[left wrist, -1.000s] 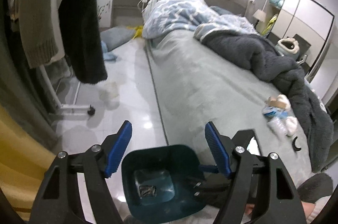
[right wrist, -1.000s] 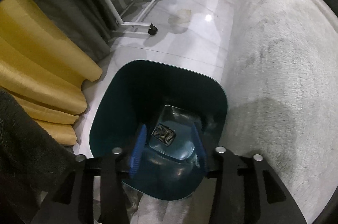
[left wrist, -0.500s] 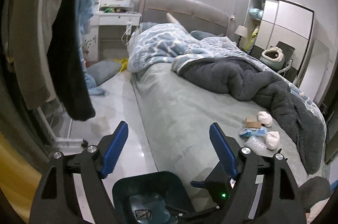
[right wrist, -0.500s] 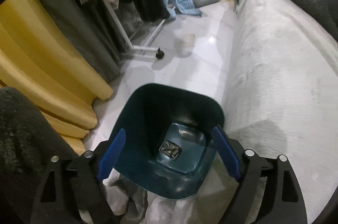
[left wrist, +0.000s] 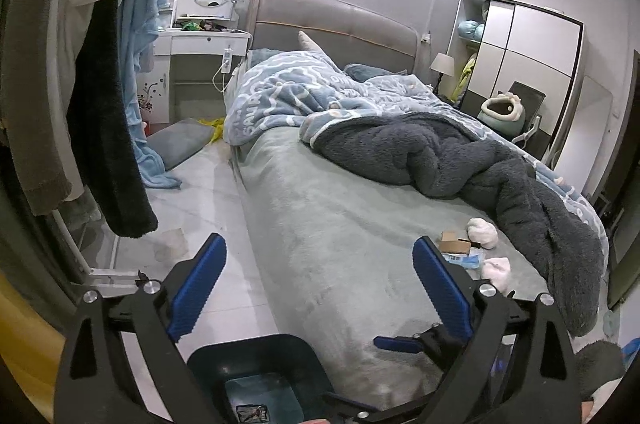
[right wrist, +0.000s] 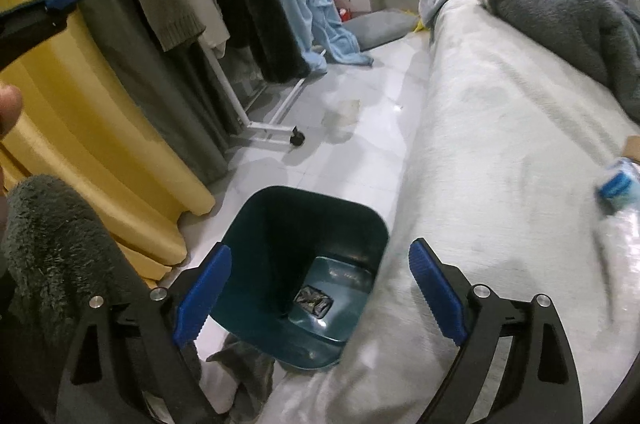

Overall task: Collect trash
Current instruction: 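Lift both open grippers from the bin back toward the bed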

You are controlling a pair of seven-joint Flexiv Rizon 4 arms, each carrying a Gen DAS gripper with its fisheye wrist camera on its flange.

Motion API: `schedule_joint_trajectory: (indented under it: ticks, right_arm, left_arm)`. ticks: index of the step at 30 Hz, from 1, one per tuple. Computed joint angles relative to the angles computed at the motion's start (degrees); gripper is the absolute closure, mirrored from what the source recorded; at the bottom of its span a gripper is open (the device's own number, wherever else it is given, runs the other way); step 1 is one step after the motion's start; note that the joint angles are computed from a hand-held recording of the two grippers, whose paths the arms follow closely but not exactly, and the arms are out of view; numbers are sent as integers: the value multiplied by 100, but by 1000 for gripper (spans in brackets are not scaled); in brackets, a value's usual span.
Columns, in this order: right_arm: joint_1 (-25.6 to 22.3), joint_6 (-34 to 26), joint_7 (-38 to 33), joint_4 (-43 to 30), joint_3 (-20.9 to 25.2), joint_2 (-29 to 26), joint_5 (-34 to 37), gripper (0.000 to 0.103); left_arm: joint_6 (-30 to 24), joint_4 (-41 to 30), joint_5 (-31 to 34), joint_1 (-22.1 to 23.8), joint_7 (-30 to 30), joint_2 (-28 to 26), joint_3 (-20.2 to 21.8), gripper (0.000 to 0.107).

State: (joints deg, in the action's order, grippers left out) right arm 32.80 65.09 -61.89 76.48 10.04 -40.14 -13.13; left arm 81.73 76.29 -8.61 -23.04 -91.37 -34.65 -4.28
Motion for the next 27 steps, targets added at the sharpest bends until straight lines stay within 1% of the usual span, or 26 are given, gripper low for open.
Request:
schedule_joint_trajectory:
  ticks: [7,15,18,20,24,27]
  right_arm:
    - [-11,612,325,835,-340,488,-271,11]
    - [47,1316,1295,2051,-1003,1211,-1027,11]
    - [160,1623,1953,2584,-1453,1522,-1525,11]
    - [290,1857,2489,2932,-1852,1732,-1950,12]
    - [624,2275,3689,3597,-2780,2148,-2977,12]
    - [775,2459,4535,3937,-3341,2378,-3792,12]
  left_arm:
    - [45,-134,-94,-4,122,-121,-230,10]
    - [-124,-574,-170,-167,593,-451,-510,10]
    - [-284,-811,-175,-287,762,-616,-531,10]
    - [-426,-1007,-148,-389,855,-738,-494,10]
    - [-807,-1461,-58,-603,1045,-1021,-417,10]
    - [-1155,-1772,-95,-673,1240,-1246,-513,10]
